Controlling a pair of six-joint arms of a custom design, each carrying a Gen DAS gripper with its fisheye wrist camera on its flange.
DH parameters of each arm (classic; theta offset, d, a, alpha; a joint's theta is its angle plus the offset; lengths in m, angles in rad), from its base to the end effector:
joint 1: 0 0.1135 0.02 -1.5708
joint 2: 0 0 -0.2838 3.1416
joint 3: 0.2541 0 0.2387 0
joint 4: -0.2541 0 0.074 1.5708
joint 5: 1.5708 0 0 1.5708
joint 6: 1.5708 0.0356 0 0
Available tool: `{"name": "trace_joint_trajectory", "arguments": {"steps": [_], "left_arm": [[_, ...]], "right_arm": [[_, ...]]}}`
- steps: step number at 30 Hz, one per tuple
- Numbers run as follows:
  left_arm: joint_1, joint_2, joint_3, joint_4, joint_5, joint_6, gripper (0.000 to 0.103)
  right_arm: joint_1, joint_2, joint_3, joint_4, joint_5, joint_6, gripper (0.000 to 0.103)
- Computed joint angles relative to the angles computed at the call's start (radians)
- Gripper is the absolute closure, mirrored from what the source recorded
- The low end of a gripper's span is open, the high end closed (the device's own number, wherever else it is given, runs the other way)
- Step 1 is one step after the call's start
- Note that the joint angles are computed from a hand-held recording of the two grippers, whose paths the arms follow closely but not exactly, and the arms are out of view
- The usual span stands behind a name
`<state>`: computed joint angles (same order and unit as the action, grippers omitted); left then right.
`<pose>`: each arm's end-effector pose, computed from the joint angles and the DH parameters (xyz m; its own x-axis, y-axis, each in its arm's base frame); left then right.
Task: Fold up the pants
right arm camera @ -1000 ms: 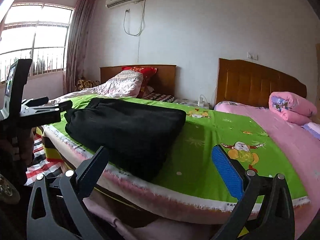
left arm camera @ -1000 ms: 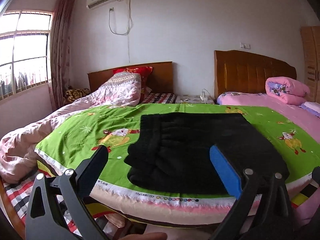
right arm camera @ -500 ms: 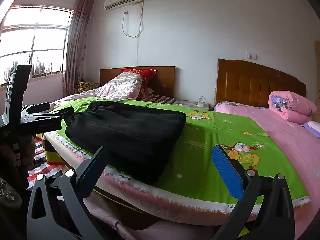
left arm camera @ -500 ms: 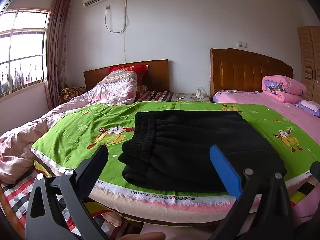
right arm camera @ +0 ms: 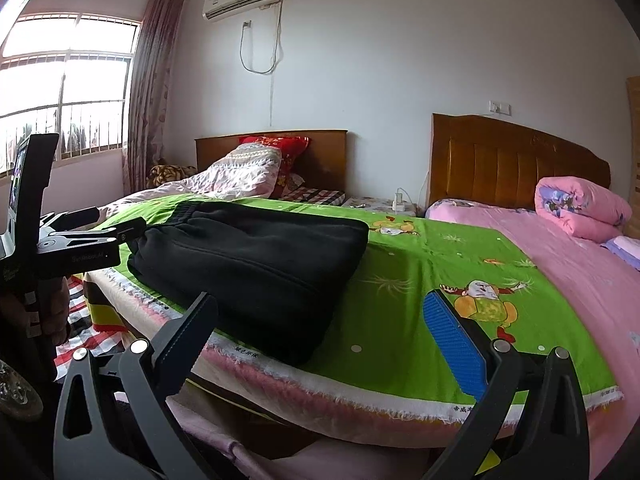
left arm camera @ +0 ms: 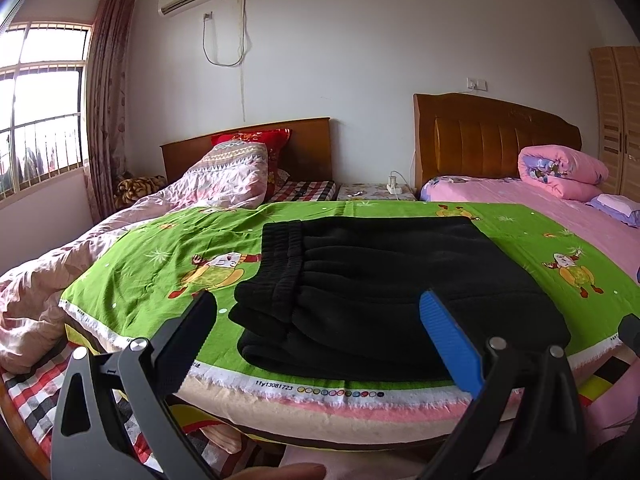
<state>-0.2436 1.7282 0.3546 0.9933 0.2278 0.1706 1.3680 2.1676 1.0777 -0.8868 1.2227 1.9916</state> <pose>0.2596 -0.0728 0.1386 -0.2806 0.2402 -0.9293 0.4933 0.8666 0.0750 0.0943 0.2925 0.0920 -0.2976 0.0985 -0.9496 0.3359 0.9419 -0.0076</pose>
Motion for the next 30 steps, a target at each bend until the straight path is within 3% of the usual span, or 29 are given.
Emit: {"name": "trace_joint_trajectory", "arguments": {"steps": [30], "left_arm": [[0.026,0.017,0.014,-0.015,0.037,0.020,0.001]], "right_arm": [[-0.001,0.010,0.013,0.014,-0.007,-0.015,0.004]]}}
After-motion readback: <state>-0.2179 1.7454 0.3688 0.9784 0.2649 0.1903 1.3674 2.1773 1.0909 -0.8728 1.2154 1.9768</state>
